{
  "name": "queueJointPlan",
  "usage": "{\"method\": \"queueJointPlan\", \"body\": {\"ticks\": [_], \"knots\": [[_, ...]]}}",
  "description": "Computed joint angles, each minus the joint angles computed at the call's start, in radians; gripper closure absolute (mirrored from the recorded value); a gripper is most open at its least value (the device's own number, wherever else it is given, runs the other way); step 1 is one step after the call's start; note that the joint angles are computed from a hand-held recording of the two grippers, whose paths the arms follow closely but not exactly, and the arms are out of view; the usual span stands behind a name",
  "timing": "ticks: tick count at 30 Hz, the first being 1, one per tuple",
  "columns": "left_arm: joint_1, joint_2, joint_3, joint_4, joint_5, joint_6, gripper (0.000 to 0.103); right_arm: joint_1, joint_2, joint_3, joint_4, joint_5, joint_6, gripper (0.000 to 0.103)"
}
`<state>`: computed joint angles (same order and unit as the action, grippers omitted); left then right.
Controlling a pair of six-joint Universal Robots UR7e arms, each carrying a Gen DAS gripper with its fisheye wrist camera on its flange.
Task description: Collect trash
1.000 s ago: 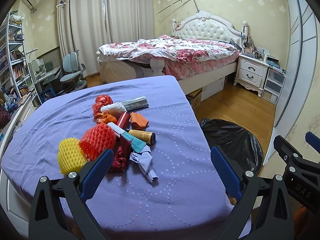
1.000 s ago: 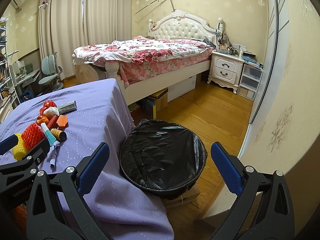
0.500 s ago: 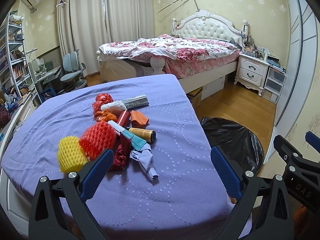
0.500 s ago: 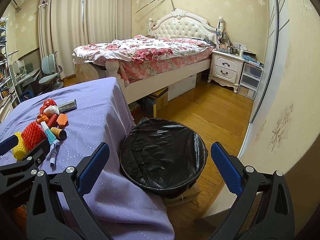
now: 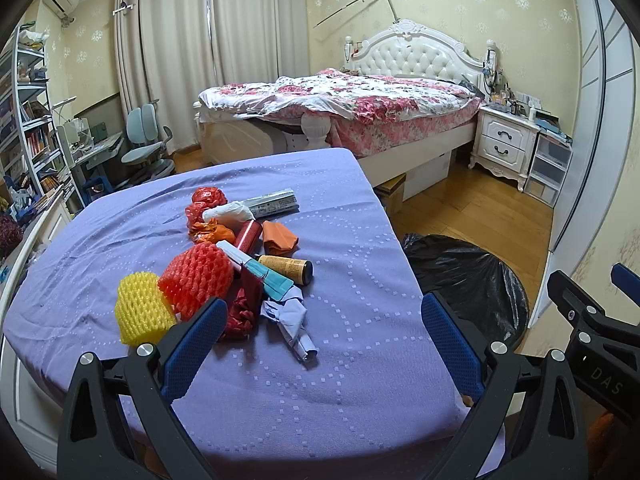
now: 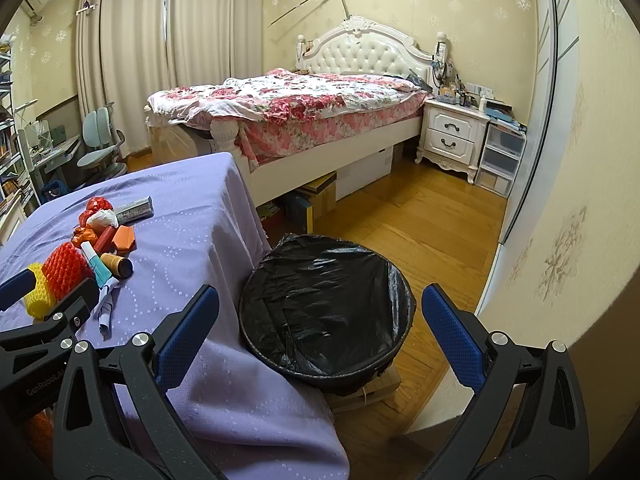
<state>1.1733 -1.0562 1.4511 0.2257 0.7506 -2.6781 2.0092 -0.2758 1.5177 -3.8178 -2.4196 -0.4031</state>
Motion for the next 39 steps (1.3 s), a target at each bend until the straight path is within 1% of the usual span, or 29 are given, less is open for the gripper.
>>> {"method": "queueJointPlan", "body": {"ticks": [1, 17, 24, 29, 32, 35, 39], "knots": [[0.001, 0.000, 0.000, 0.000, 0.001, 0.000, 0.006, -0.002, 0.010, -0.016, 0.007, 0.000, 0.000, 0.004], [0.004, 0.001, -0.001, 0.000, 0.001, 0.004, 0.006, -0.003, 0.011, -0.008, 0.011, -0.002, 0.012, 0.004], [0.018, -0.014, 0.024, -0.019, 0.013, 0.024, 0.006, -0.004, 0.012, -0.004, 0.011, -0.001, 0.017, 0.004], [0.015, -0.012, 0.025, -0.017, 0.008, 0.018, 0.007, -0.006, 0.015, 0.003, 0.027, 0.005, 0.040, 0.004], [0.017, -0.013, 0.014, 0.006, -0.002, 0.011, 0.010, -0.006, 0.009, 0.014, 0.058, 0.019, 0.066, 0.004], [0.030, -0.023, 0.014, 0.020, -0.020, 0.002, 0.016, -0.002, 0.008, 0.009, 0.094, 0.029, 0.084, 0.004], [0.048, -0.037, 0.006, 0.046, -0.038, -0.017, 0.023, 0.009, 0.021, -0.015, 0.128, 0.036, 0.068, 0.004]]}}
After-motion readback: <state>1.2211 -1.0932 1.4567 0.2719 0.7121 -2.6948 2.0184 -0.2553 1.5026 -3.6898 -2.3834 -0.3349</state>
